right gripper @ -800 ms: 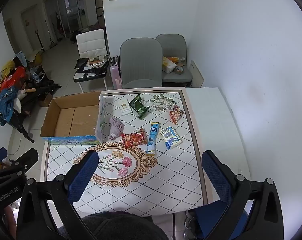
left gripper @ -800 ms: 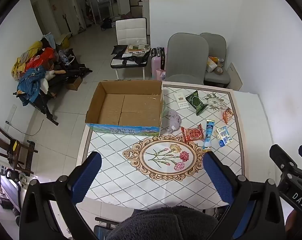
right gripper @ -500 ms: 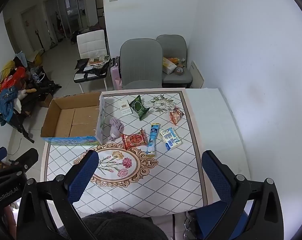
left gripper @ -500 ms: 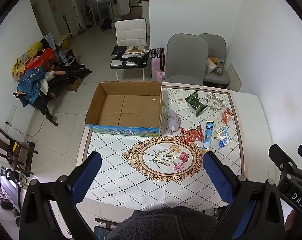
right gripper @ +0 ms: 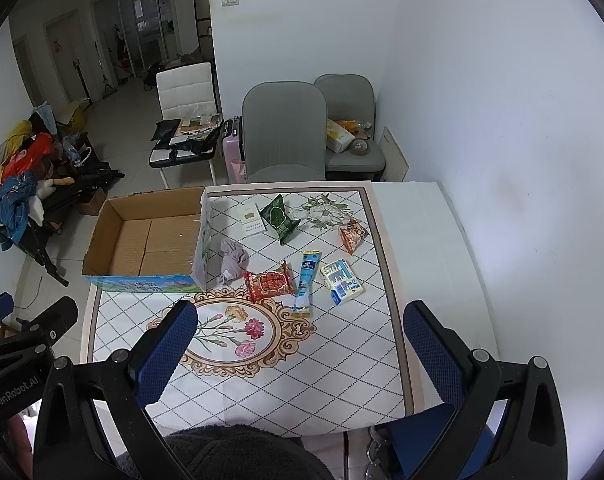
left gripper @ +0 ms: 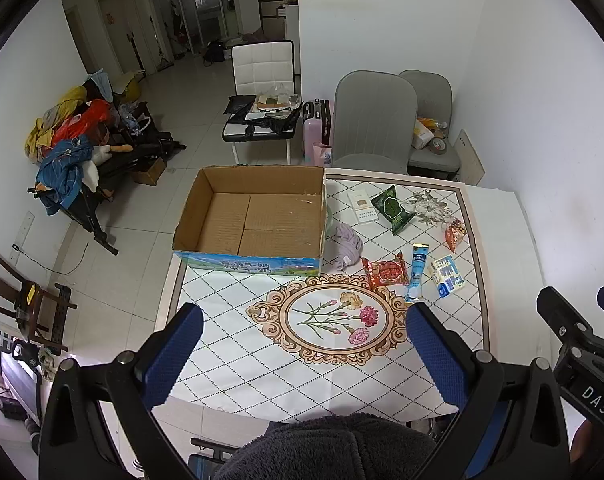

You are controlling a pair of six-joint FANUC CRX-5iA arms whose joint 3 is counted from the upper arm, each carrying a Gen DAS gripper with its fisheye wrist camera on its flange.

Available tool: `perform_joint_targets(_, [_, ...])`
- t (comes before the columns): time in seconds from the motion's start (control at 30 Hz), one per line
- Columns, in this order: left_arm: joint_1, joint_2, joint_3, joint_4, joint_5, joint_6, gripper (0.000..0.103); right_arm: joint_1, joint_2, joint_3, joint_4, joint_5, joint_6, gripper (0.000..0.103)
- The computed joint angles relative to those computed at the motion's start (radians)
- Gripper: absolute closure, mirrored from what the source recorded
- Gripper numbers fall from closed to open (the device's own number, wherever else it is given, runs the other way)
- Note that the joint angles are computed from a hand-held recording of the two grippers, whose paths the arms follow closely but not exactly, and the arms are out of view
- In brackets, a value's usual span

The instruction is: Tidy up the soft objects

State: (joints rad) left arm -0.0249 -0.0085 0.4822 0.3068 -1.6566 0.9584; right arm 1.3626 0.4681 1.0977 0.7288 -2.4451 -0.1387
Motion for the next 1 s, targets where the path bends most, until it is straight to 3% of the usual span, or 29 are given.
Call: perform_joint_targets(1.0, [0.004, -0.039, -0.049, -0.002, 0.032, -0.031, 0.000, 0.002, 0.010, 0.018, 0.008, -0.007, 0.004, 0.000])
